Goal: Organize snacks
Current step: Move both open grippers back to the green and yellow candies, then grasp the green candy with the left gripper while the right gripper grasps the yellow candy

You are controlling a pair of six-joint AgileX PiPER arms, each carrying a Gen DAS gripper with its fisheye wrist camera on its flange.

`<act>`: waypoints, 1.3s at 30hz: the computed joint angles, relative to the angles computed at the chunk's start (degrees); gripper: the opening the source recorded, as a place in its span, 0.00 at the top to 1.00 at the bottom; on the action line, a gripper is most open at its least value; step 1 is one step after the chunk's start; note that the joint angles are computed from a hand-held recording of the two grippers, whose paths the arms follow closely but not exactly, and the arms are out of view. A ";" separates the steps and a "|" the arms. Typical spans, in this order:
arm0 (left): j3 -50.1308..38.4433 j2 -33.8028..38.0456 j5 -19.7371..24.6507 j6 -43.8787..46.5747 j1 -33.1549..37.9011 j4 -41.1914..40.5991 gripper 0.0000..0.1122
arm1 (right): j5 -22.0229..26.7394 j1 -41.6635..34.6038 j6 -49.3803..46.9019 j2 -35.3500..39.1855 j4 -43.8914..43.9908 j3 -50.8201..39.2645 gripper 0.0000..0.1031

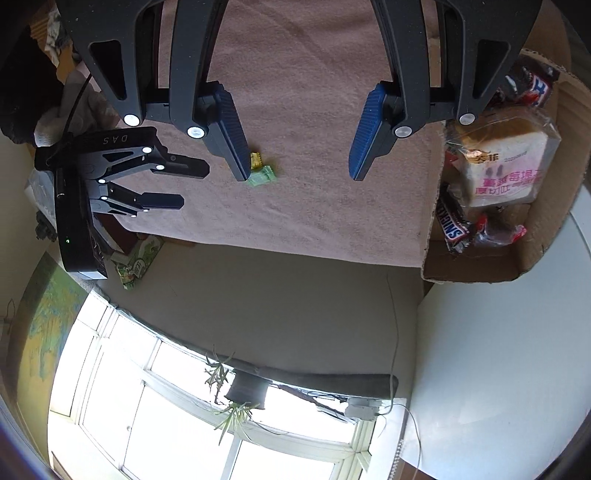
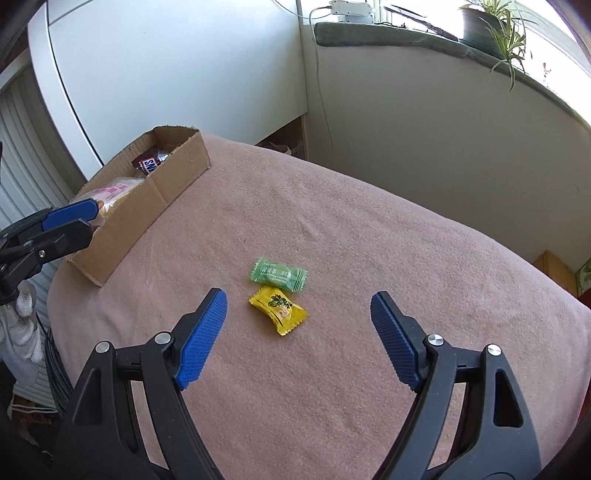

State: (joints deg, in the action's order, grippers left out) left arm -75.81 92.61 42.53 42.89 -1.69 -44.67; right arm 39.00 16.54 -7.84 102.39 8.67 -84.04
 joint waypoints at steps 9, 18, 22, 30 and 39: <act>-10.72 10.38 4.32 -5.31 -6.31 6.74 0.65 | 2.78 -1.98 -15.28 4.53 10.36 -1.65 0.40; -20.81 19.12 6.81 -8.89 -12.06 16.23 0.71 | 4.93 -3.14 -20.88 10.58 13.52 -6.61 0.52; -26.55 23.23 9.50 -9.98 -12.96 18.71 0.72 | 5.15 -3.86 -23.18 11.39 15.35 -7.24 0.55; -29.45 25.45 10.96 -9.78 -15.46 22.86 0.73 | 5.80 -3.77 -25.28 11.68 15.58 -7.79 0.61; -31.62 27.45 9.84 -12.99 -16.50 27.15 0.78 | 5.49 -3.32 -25.05 11.31 14.26 -7.37 0.63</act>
State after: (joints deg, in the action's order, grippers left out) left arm -107.44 120.06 52.38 29.90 -18.19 -17.52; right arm 44.49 13.22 -32.88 113.70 22.93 -91.41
